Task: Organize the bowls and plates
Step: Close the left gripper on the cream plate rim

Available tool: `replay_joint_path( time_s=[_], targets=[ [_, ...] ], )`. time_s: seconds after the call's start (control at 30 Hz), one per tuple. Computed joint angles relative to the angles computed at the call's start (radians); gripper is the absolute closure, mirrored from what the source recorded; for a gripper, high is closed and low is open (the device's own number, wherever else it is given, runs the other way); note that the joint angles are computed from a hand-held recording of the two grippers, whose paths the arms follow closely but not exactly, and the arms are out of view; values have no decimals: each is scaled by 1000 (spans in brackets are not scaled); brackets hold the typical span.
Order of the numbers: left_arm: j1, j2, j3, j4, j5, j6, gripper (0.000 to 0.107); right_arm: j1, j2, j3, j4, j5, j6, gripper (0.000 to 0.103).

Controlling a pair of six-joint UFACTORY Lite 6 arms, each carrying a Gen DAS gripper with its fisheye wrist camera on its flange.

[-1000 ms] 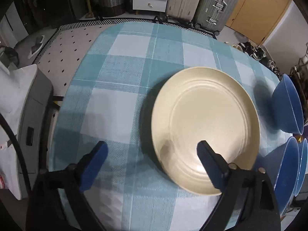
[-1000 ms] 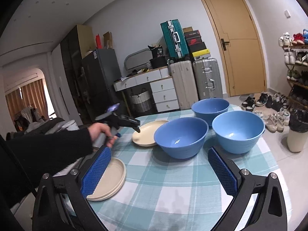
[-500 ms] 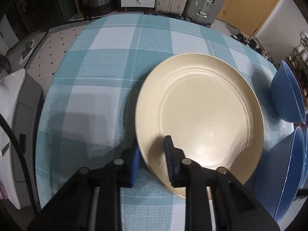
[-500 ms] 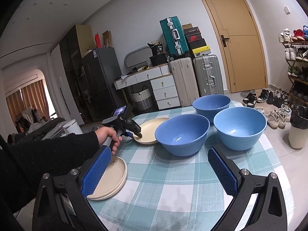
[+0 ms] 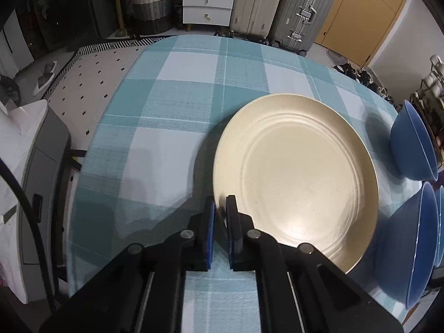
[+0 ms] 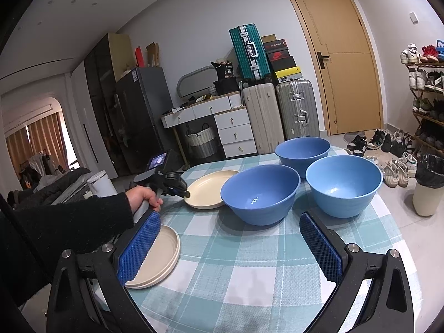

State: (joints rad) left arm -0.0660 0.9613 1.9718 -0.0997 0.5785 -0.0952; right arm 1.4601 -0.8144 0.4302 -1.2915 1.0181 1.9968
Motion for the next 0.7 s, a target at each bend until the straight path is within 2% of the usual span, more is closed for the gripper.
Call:
replay_joint_path(
  time_s=[0.1, 0.33, 0.47, 0.7],
  targets=[
    [22, -9, -16, -17, 1, 10, 102, -19, -5, -2, 9, -13, -1, 1],
    [83, -124, -209, -26, -80, 50, 102, -21, -13, -6, 22, -11, 6, 1],
    [119, -152, -252, -33, -85, 73, 102, -4, -13, -4, 22, 18, 17, 1],
    [164, -200, -326, -18, -119, 118, 102, -32, 5, 5, 20, -13, 4, 1]
  ],
)
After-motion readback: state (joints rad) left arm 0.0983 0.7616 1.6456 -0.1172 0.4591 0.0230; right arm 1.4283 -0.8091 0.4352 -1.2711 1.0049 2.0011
